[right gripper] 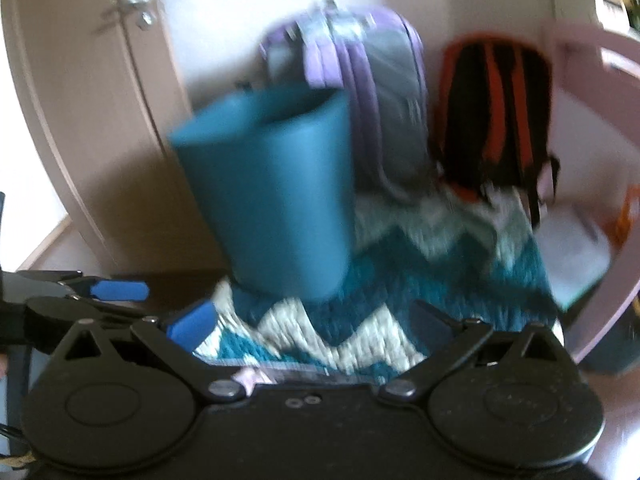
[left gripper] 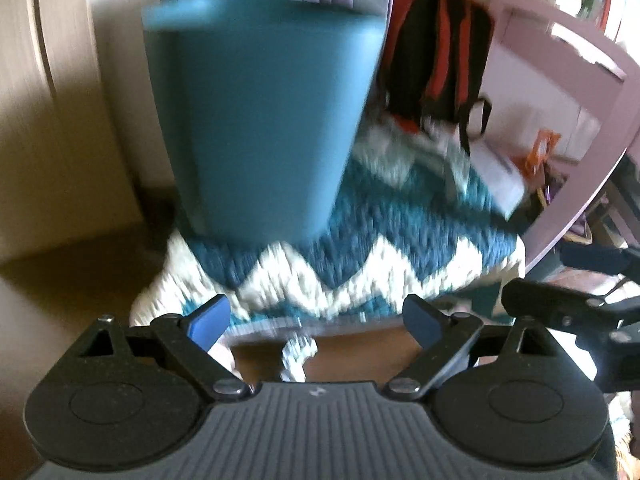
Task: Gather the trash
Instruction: 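Lower both tools back toward the trash on the floor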
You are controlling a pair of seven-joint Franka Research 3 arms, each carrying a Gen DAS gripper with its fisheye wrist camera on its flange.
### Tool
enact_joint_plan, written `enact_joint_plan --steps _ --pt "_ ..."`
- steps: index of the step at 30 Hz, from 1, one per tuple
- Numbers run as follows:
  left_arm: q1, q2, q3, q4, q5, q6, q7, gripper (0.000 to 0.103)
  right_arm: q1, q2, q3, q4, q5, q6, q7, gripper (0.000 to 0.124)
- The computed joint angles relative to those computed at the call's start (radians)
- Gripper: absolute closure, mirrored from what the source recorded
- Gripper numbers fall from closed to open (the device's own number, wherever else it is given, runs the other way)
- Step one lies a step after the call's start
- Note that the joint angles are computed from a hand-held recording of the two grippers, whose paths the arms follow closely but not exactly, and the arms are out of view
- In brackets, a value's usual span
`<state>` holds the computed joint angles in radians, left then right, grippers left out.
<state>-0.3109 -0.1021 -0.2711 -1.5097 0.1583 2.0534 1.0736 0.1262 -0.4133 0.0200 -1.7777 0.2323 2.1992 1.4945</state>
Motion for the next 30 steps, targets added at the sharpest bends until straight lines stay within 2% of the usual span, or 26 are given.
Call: enact_joint_plan --steps 6,14,21,25,30 --pt "0.002 0.032 0.01 -0.124 -0.073 0.006 -0.022 0.01 -0.046 -0.01 0.01 -0.181 -0.054 -0.018 0.085 0.021" --pt "-0.005 0.162 0.005 -0.178 -0.1 0.057 0.017 0.01 -0.079 0.094 0.005 -0.328 -0.106 0.01 0.219 0.024" --pt "-0.016 0.333 0.006 -0.129 -0.064 0.061 0.002 0.01 -0.092 0.256 -0.007 -0.344 -0.189 -0.009 0.364 0.028" --pt "-0.013 0.421 0.013 -0.103 -0.068 0.081 -0.039 0.01 -0.089 0.357 -0.041 -0.304 -0.139 -0.054 0.41 0.028" --pt "-0.018 0.533 0.022 -0.058 -0.045 0.1 -0.075 0.01 -0.088 0.466 -0.065 -0.299 -0.178 -0.017 0.429 0.029"
